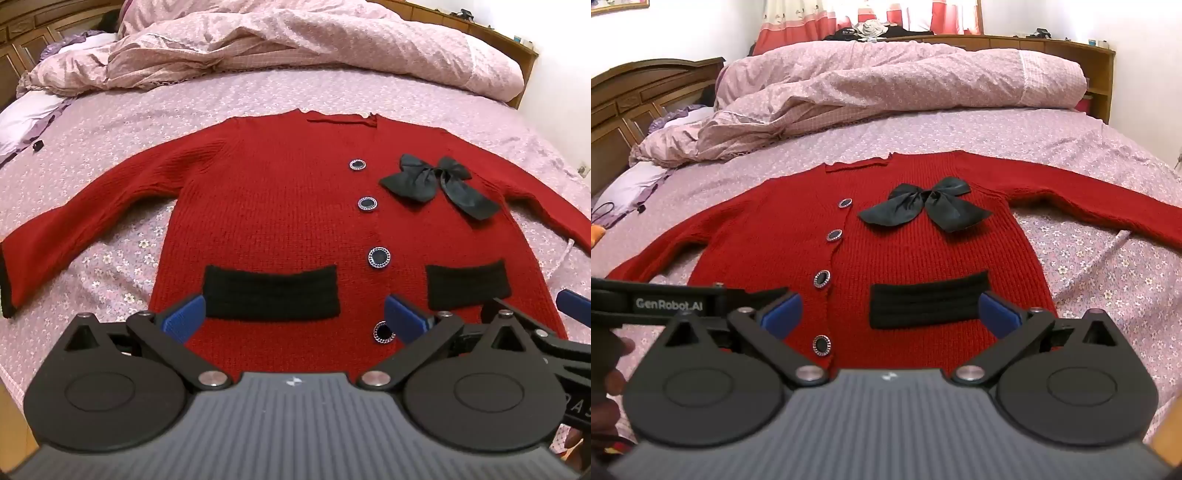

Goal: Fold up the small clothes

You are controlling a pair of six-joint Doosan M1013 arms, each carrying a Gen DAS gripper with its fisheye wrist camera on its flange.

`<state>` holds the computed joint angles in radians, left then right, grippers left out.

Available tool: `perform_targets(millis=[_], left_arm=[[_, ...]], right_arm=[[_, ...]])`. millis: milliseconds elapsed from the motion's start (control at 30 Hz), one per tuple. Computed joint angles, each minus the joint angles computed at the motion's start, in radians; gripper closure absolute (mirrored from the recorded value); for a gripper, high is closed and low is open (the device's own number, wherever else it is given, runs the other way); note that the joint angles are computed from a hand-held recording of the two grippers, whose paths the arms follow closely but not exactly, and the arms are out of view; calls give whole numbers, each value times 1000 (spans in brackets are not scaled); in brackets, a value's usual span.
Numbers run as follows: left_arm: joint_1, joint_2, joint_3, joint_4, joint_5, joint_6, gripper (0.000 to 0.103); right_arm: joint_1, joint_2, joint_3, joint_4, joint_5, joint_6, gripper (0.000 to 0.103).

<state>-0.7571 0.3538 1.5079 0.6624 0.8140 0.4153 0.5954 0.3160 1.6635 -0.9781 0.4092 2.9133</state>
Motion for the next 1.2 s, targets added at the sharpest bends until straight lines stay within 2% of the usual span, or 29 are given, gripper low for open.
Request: perform_targets(millis=[1200], left_arm=[[3, -2, 3, -7, 14, -7, 0]], right_arm=[[0, 3, -6, 46, 12, -41, 0]])
